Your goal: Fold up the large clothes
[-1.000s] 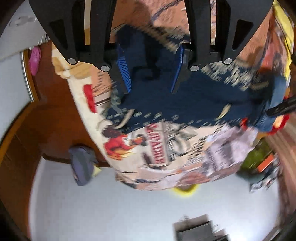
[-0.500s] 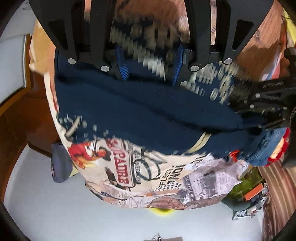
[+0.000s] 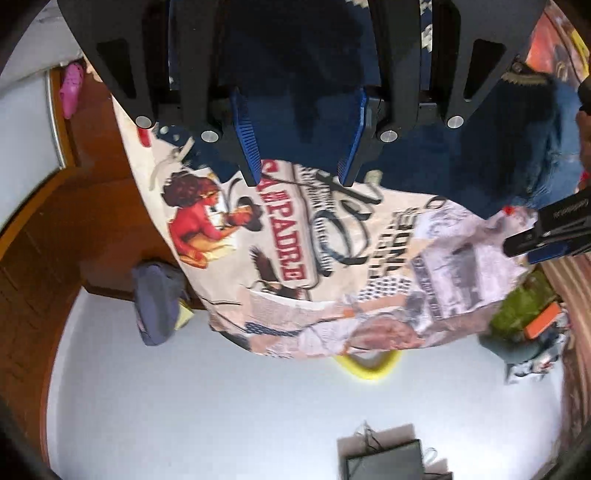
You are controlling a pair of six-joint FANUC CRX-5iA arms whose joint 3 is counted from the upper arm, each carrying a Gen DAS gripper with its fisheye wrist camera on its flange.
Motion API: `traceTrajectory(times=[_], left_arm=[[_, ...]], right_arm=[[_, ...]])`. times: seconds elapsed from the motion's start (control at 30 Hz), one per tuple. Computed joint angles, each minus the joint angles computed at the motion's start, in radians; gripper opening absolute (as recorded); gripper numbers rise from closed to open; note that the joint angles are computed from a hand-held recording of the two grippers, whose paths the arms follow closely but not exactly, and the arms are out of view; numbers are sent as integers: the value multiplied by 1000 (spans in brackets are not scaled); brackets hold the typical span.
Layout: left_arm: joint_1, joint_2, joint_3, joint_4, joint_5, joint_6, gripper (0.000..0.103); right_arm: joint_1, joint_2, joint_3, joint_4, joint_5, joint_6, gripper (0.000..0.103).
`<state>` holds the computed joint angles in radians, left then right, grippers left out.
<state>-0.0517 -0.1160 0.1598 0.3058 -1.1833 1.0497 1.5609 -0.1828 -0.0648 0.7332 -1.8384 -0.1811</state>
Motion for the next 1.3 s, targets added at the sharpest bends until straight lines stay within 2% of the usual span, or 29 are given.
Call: traceTrajectory(times=[0.13,0.23,0.37,0.4,0.43,0.5,0.53,0.67,0.8,0.97,1.07,1.13,1.23,1.3], left_arm=[[10,-48,-83,59,-49,-55,62],[0,-89,-162,72,-89,-85,62],[-13,-128,-266,65,-140,-109,62],[-14,-139,-291,56,-145,-112,63],[-13,-157,-318,51,-135,-116,63],[5,-209,-379,52,-88,-132,75],[25,-236,-408,60,-66,-137,78],[115,-287,-456,105,-75,-196,79],[192,-353,-490,114,-85,-268,79],[295,-436,-521,149,-135,-348,79],[402,-478,-540,215,-203,-390,79],[456,-490,-542,232,-233,-377,81],[578,-488,-557,305,-342,-372,81],[613,-483,-553,292,-382,-338,83]], right_arm=[[25,5,-5,-12,48,23,49],[44,16,-17,-44,63,30,50],[60,26,-31,-151,58,34,50],[75,22,-46,-161,53,20,54],[93,22,-56,-156,38,-5,64],[148,17,-79,-152,-21,-76,80],[170,10,-87,-155,-46,-101,82],[252,-39,-118,-202,-100,-221,82],[367,-106,-165,-236,-139,-419,82],[424,-82,-123,-278,-201,-499,82],[411,-30,-54,-341,-271,-492,82],[432,-13,-34,-343,-293,-494,82],[460,7,-7,-345,-323,-515,82],[478,23,12,-332,-342,-521,82]])
